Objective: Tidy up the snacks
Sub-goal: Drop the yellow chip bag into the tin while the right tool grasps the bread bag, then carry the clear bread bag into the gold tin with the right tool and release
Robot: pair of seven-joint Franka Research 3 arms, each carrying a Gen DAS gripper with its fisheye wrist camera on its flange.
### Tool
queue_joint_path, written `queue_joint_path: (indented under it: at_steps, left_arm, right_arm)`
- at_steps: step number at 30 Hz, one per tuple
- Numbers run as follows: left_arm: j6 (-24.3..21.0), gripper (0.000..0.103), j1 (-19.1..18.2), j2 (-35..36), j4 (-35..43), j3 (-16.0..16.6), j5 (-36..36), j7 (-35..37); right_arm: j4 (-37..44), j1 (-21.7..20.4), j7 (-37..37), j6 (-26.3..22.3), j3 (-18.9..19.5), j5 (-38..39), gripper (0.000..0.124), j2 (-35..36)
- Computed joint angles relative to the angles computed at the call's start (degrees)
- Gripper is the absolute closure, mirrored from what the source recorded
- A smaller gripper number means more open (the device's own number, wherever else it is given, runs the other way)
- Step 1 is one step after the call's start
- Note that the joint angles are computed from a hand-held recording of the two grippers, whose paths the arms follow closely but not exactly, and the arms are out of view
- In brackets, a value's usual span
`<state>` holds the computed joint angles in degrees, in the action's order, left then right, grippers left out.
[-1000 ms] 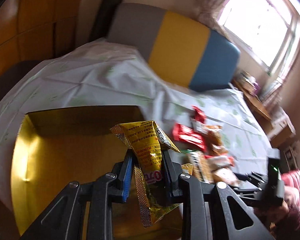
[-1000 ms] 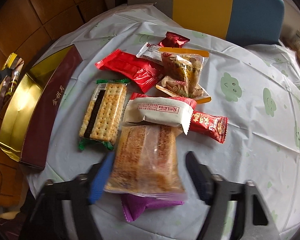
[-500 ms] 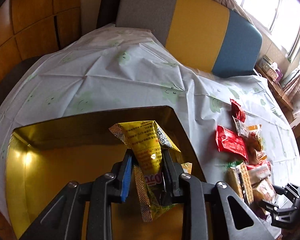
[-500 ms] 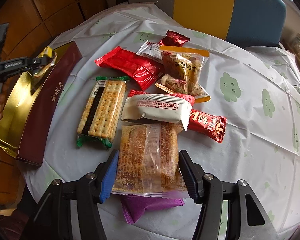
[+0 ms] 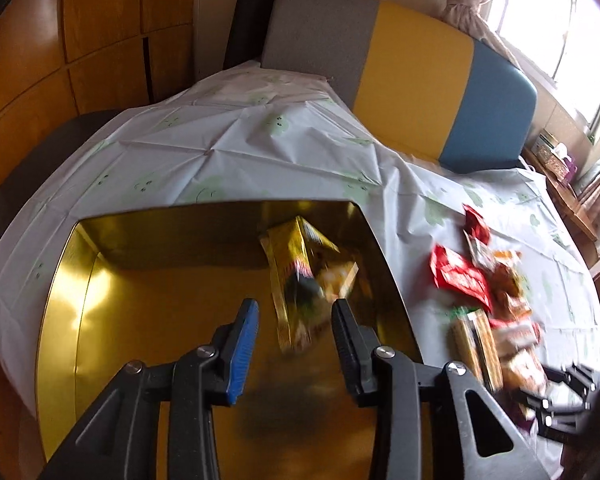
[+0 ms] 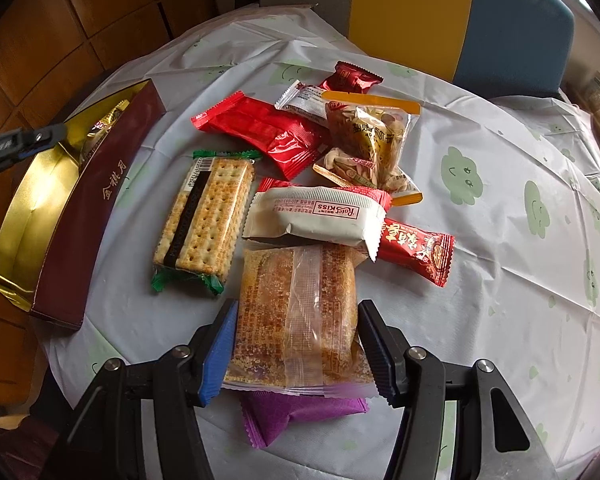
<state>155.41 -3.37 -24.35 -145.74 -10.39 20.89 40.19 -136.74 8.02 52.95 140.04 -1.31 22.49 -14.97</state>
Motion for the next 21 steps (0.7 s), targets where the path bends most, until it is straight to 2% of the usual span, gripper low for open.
queue_joint_path:
  at_steps: [5, 9, 13, 21]
  left_arm:
    - [0.0, 0.065, -2.4, -6.1, -4.8, -0.6, -1.7, -0.8]
    - [-1.1, 0.065, -3.4, -10.2, -7.6, -1.9, -1.6, -1.9]
    - [-4.0, 0.065, -4.5, -13.6, -9.4, -3.3, -0.9, -2.7]
    - [-9.3, 0.065, -5.5, -18.4, -12.2, -4.0, 0.1, -5.7]
  right_arm:
    - [-0.3, 0.7, -2.4, -2.0, -0.8, 3.0, 0.065, -1.4]
    - [-1.1, 0.9, -3.6, -1.5, -0.7, 4.4, 0.065, -2.5]
    - [-2.1, 0.4, -1.9, -0.2, 0.3, 1.3, 0.065, -2.8]
    - [-4.1, 1.9, -1.8, 2.1, -0.6, 6.1, 0.065, -8.1]
